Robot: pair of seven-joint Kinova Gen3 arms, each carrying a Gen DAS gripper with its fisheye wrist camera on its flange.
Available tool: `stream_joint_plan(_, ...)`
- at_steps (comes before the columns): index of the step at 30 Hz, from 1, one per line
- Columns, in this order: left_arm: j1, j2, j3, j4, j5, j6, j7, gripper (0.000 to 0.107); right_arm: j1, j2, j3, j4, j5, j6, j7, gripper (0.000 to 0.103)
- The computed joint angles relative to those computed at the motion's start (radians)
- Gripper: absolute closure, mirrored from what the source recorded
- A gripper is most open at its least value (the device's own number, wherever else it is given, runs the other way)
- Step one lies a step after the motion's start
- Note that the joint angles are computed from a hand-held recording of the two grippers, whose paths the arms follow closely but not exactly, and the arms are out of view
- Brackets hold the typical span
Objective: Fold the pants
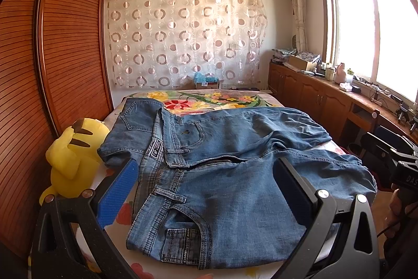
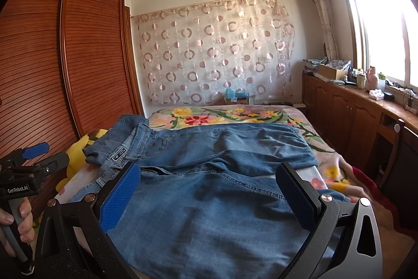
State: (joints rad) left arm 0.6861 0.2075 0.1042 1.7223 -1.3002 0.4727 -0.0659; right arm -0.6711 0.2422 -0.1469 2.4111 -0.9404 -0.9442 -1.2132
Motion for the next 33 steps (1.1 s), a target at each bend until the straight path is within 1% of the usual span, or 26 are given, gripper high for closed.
stream_joint_plan(33, 0.002, -0.001, 0.001, 0.010, -0.022, 0.000, 0.022, 0.005, -0.003, 0.004, -0.001, 0.001, 0.004, -0.008, -0.006, 0.000)
